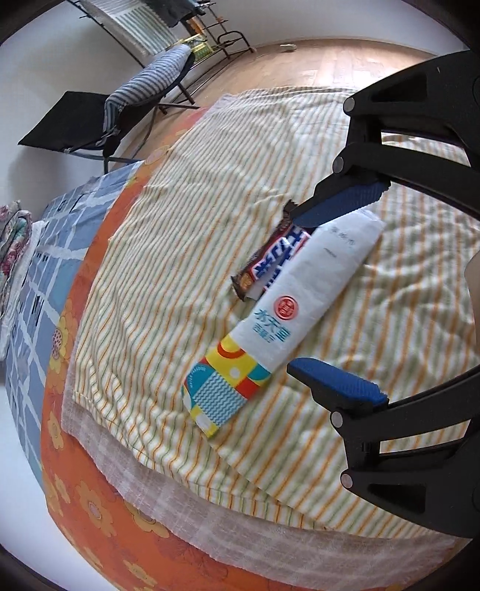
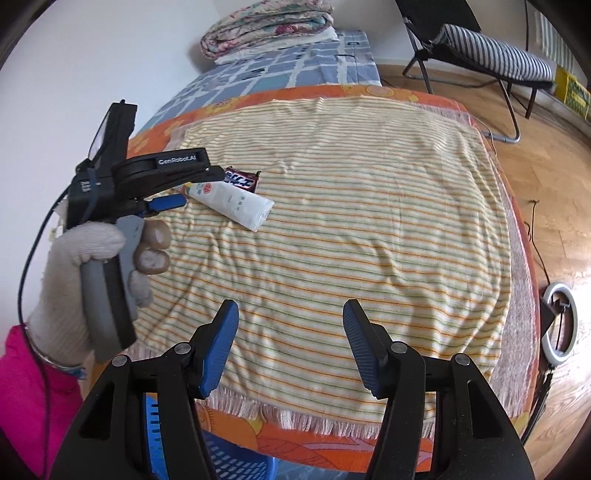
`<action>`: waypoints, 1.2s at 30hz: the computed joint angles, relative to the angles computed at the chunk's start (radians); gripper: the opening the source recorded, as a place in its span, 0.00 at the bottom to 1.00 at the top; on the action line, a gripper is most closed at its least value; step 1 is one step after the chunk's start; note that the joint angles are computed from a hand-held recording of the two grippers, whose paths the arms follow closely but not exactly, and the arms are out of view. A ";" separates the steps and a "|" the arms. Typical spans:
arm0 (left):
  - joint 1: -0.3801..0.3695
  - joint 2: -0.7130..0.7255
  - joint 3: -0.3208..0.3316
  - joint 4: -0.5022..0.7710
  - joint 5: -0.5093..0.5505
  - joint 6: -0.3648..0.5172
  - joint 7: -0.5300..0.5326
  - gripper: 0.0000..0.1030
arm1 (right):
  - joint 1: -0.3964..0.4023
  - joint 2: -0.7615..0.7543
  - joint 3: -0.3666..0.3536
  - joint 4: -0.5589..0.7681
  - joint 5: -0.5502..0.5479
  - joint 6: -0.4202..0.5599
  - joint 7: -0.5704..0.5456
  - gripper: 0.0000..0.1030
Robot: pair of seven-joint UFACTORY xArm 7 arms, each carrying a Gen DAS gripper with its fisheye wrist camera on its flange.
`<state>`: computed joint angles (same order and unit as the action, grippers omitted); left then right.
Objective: Collect trash
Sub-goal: 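Grasp the white tube with the left tool while the right tool grasps the candy bar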
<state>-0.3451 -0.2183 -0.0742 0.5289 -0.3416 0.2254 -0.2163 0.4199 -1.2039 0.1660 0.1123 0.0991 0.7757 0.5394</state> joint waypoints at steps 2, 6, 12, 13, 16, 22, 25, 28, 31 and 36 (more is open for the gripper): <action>0.008 0.022 -0.012 0.009 0.013 -0.019 -0.024 0.74 | -0.002 -0.002 -0.002 0.000 -0.001 0.000 0.000 0.56; 0.094 0.086 -0.089 0.027 0.213 -0.041 -0.199 0.74 | -0.011 0.003 0.016 0.010 -0.016 -0.003 0.008 0.56; 0.041 0.093 -0.031 0.018 0.172 -0.048 -0.090 0.73 | -0.026 0.037 0.014 0.018 -0.036 -0.044 0.002 0.56; 0.029 0.086 -0.017 0.011 0.137 -0.052 -0.048 0.66 | -0.028 0.048 0.005 0.016 -0.033 -0.066 -0.001 0.56; 0.016 0.064 0.014 -0.005 0.079 -0.041 0.042 0.52 | -0.026 0.075 -0.021 -0.004 -0.020 -0.163 -0.017 0.56; 0.000 0.012 0.075 -0.026 -0.065 0.002 0.240 0.35 | -0.045 0.196 -0.050 0.007 -0.016 -0.314 -0.045 0.56; 0.012 -0.010 0.091 -0.037 -0.096 0.016 0.298 0.32 | -0.032 0.324 -0.103 0.037 0.021 -0.415 -0.068 0.56; 0.016 -0.031 0.108 -0.047 -0.133 0.036 0.360 0.29 | 0.020 0.499 -0.167 0.093 0.068 -0.528 -0.127 0.56; 0.022 -0.054 0.120 -0.057 -0.161 0.058 0.403 0.28 | 0.082 0.654 -0.218 0.156 0.120 -0.604 -0.191 0.56; 0.032 -0.082 0.137 -0.066 -0.193 0.089 0.466 0.27 | 0.164 0.837 -0.277 0.253 0.229 -0.687 -0.277 0.56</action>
